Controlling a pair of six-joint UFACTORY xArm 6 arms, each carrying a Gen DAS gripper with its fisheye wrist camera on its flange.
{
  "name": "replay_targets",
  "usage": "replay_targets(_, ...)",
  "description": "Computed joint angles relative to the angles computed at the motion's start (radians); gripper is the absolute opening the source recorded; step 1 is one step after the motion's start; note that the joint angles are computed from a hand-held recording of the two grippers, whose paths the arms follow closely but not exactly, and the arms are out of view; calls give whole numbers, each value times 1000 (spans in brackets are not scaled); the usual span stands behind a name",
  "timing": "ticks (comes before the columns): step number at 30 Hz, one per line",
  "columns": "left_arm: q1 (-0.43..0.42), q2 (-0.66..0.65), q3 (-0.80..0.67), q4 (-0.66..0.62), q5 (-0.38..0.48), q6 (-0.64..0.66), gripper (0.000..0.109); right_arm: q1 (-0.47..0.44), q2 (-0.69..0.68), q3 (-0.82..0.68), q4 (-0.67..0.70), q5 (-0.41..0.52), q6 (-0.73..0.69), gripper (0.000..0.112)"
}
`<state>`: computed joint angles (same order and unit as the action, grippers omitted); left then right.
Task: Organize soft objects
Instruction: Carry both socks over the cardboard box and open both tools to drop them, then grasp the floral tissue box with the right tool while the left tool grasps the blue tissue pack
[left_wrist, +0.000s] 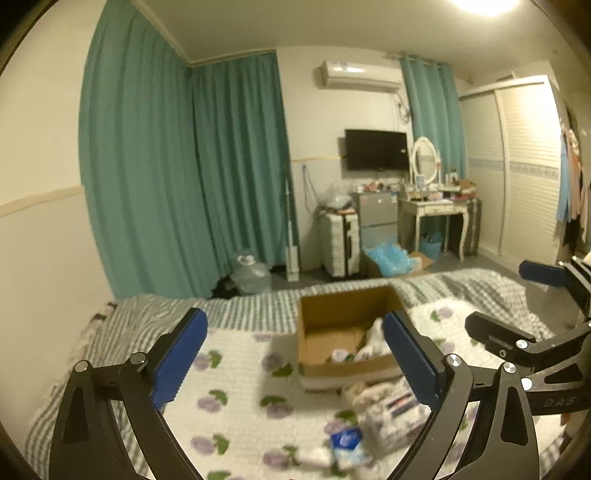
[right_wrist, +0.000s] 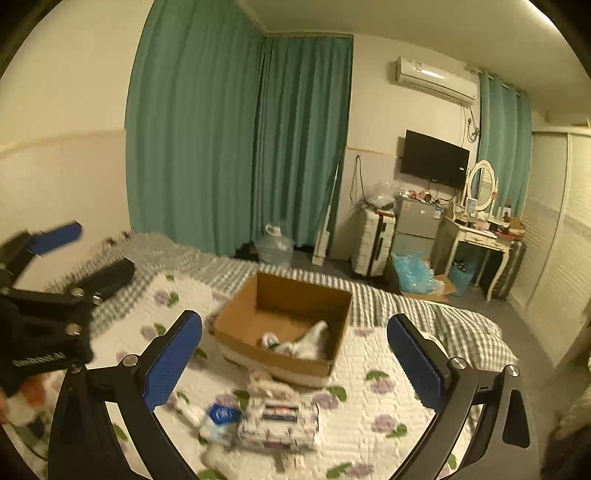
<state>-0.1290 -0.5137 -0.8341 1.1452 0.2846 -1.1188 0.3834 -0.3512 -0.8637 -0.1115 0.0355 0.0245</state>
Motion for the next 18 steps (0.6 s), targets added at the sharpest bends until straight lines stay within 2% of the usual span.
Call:
replay_targets(3, 15, -30, 69, -29, 7, -2, 98, 16, -16, 26, -95, 48, 68, 101)
replay_targets(5, 39, -34, 119, -68, -25, 6, 98, 19, -7, 39, -144, 55, 108, 101)
replay_targets(8, 69, -8, 164, -117, -55, 33, 98, 11, 41, 49, -330, 46, 281, 101)
replay_targets(11, 95, 27, 181, -61, -79, -50, 98, 8, 135, 18, -404, 40, 333, 101)
replay_targets(14, 134, 69, 207, -81, -142, -49, 98, -1, 248, -38, -539, 47, 440, 101)
replay_targets(15, 138, 86, 207, -82, -145, -51, 98, -1, 269, -46, -556, 48, 451, 101)
replay_targets(18, 146, 144, 199, -86, -153, -50, 98, 6, 330, -55, -468, 44, 352, 101)
